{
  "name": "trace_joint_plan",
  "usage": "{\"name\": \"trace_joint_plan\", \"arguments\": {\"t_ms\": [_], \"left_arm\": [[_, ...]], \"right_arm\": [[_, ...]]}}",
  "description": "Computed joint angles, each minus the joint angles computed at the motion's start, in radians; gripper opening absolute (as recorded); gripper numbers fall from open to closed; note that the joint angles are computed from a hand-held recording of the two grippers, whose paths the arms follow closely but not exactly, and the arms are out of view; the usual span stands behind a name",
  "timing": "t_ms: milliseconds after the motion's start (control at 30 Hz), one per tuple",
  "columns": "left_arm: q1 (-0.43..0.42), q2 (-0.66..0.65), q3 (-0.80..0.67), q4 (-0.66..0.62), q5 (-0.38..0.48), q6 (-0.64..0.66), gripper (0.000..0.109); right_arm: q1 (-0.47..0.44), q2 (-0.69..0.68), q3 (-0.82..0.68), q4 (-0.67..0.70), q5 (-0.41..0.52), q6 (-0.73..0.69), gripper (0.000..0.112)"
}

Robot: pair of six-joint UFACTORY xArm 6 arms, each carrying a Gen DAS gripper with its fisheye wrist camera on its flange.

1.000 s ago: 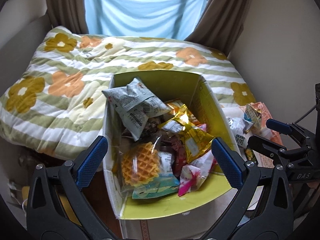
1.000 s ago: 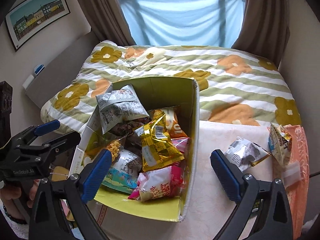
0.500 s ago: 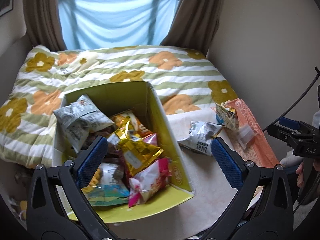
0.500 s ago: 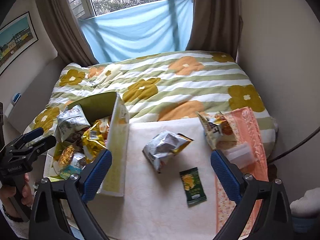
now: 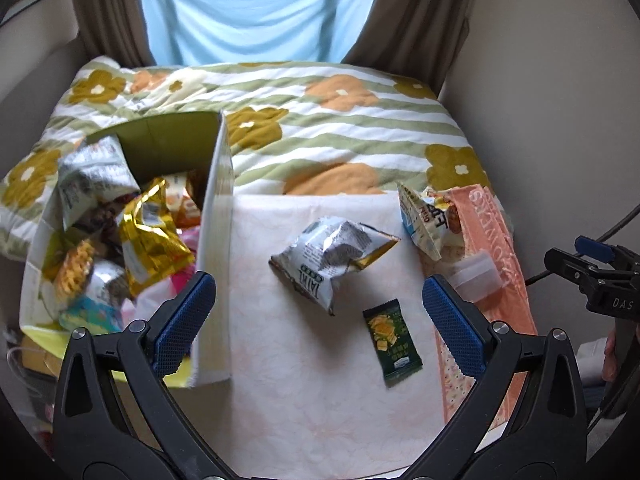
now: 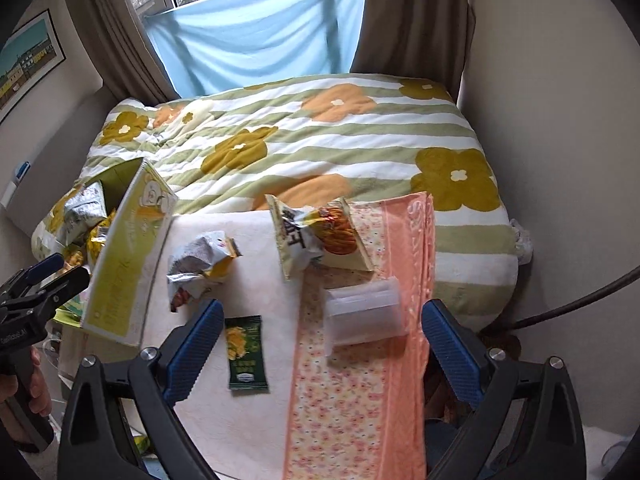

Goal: Organize snacks
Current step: 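Move both tools back toward the green packet and clear plastic box, then grasp green cracker packet with left tool while right grasps clear plastic box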

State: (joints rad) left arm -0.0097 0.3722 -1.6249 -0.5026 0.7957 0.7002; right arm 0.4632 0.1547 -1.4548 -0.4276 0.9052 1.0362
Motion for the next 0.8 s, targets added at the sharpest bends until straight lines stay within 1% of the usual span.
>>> {"name": "trace_joint_plan", "arguments": {"t_ms": [100,200,267,333,467,500,533,567,667,733,800], "left_arm": [[-0.032,-0.015,0.101,0.057,-0.024,-0.110,0.103],[-0.068,-0.021,0.191,0.093,-0.065,-0.163,0.102],[-0.094,-0.014,0.234,0.108,-0.101,-0.185,0.099],[-0.117,0.002,0.259,0.098,-0.129,-0.187,0.097],[-0.157,0.031,0.299,0.105,-0.201,-0.199,0.085],[-0.165,0.038,0.306,0.116,-0.219,-0.207,0.084],[-0.173,0.044,0.312,0.124,-0.232,-0.214,0.081],[-0.177,0.051,0.315,0.119,-0.237,-0.209,0.076],[-0.185,0.067,0.322,0.143,-0.264,-0.224,0.075],[-0.192,0.060,0.345,0.139,-0.302,-0.211,0.074],[-0.201,0.057,0.362,0.173,-0.329,-0.219,0.074]], "right_arm": [[-0.032,-0.008,0.063,0.000,-0.027,-0.061,0.099],[-0.058,0.007,0.107,0.034,-0.066,-0.133,0.098],[-0.068,0.015,0.134,0.043,-0.099,-0.153,0.098],[-0.075,0.030,0.148,0.028,-0.120,-0.163,0.098],[-0.083,0.073,0.143,-0.005,-0.153,-0.173,0.098],[-0.087,0.081,0.147,-0.012,-0.172,-0.175,0.098],[-0.090,0.092,0.144,-0.016,-0.185,-0.181,0.098],[-0.091,0.100,0.142,-0.023,-0.194,-0.187,0.098],[-0.091,0.128,0.130,-0.036,-0.206,-0.213,0.098],[-0.091,0.144,0.121,-0.038,-0.208,-0.227,0.098],[-0.093,0.160,0.110,-0.025,-0.211,-0.246,0.098]]}}
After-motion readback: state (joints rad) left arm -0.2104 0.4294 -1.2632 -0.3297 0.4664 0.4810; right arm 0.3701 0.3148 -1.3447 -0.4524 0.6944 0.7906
